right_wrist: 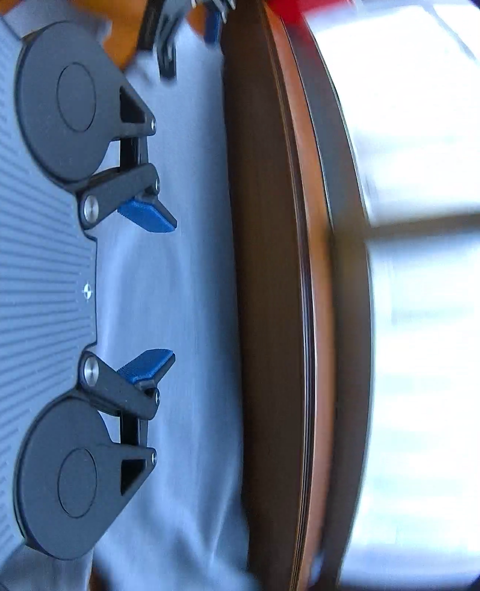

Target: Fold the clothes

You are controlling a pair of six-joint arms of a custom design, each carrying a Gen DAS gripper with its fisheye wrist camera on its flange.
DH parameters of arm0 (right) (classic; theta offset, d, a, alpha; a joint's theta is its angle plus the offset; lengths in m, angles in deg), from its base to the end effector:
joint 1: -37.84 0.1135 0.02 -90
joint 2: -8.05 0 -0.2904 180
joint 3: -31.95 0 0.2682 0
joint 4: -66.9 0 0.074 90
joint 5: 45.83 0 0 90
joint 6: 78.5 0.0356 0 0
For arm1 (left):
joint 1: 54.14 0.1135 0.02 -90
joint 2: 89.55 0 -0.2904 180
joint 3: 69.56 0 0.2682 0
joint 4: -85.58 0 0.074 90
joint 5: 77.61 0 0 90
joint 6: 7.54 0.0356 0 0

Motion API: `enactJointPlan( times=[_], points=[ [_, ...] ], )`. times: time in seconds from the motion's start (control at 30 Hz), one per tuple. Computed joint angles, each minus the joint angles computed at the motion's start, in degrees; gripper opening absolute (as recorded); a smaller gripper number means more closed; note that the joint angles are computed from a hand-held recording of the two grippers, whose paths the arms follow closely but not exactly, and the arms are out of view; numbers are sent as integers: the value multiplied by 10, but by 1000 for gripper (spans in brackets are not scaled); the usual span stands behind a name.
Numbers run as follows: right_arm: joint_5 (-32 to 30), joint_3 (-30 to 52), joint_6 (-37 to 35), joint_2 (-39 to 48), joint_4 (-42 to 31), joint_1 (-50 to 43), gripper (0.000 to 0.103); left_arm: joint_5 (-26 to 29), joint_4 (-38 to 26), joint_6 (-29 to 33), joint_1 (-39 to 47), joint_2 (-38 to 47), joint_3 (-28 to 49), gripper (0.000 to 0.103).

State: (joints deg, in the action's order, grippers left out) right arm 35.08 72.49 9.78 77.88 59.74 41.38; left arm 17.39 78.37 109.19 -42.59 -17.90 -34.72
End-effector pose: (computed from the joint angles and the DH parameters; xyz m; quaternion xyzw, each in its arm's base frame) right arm 0.2408 0.0205 0.1900 -0.0765 0.8874 0.0779 0.4479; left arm 0.2181 0.0414 0.1524 0.1384 0.9094 0.0900 0.3818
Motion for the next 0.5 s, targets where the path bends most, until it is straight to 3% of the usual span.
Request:
enactJointPlan(
  times=[0.1,0.2,0.33,0.43,0.5],
  points=[
    [-25,6,-92,-37,-68,-165,73,-40,-18,-47,-98,-20,6,94],
    [-88,37,-197,-5,-100,-342,73,-113,-30,-113,-227,-9,27,94],
    [-141,118,-323,120,-94,-518,73,-218,-30,-207,-400,62,88,96],
    [-188,213,-396,251,-71,-618,73,-318,-35,-269,-511,180,178,96],
    [-200,294,-407,343,-78,-635,73,-374,-61,-308,-560,264,256,96]
  ],
)
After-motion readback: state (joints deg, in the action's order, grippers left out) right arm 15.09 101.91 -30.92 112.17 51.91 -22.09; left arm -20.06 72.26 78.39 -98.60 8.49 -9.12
